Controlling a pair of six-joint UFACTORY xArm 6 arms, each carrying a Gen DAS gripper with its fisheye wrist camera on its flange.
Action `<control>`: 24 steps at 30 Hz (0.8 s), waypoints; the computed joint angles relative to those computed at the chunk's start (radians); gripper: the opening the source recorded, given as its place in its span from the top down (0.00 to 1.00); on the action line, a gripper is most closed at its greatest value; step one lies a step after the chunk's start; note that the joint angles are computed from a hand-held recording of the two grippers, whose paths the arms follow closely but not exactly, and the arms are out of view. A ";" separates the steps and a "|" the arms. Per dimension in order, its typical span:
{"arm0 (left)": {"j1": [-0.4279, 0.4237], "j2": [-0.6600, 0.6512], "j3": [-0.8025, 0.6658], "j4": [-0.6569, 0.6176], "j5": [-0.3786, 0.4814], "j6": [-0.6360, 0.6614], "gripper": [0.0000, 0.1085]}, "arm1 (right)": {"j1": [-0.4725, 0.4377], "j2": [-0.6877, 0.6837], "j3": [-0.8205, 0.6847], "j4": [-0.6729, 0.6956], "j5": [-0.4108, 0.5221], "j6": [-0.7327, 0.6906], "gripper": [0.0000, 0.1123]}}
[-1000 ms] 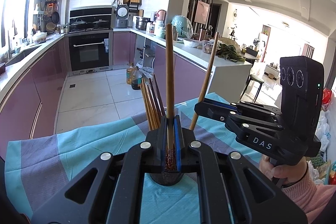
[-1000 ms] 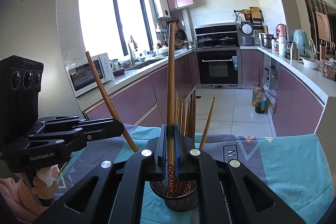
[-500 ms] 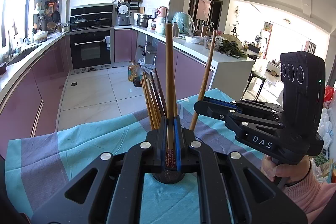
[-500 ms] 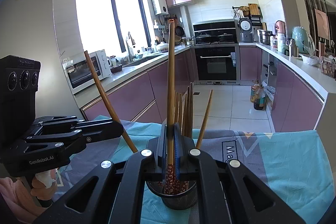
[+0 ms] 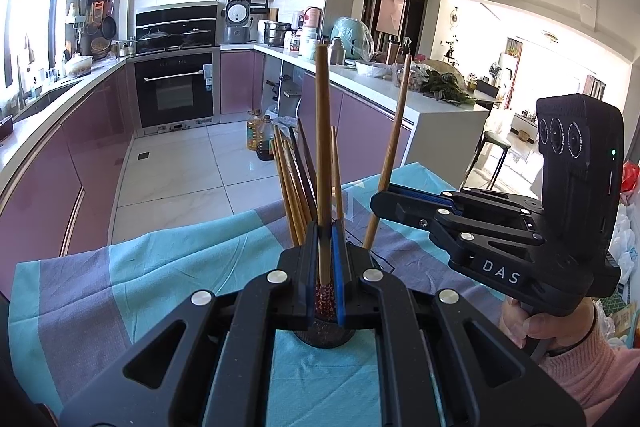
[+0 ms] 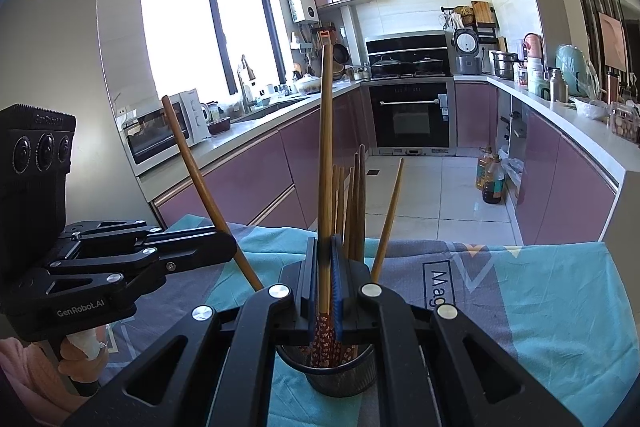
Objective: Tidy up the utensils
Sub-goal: 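Lower both chopsticks into the mesh cup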
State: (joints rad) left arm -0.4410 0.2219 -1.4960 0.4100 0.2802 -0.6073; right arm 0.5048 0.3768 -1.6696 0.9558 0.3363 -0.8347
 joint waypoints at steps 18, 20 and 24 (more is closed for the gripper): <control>-0.004 0.057 -0.073 -0.067 0.068 0.047 0.93 | -0.007 0.031 -0.013 -0.048 0.014 0.053 0.95; -0.004 0.066 -0.086 -0.074 0.078 0.054 0.93 | -0.008 0.034 -0.016 -0.054 0.016 0.058 0.95; -0.005 0.076 -0.100 -0.085 0.093 0.066 0.93 | -0.009 0.042 -0.019 -0.063 0.021 0.067 0.95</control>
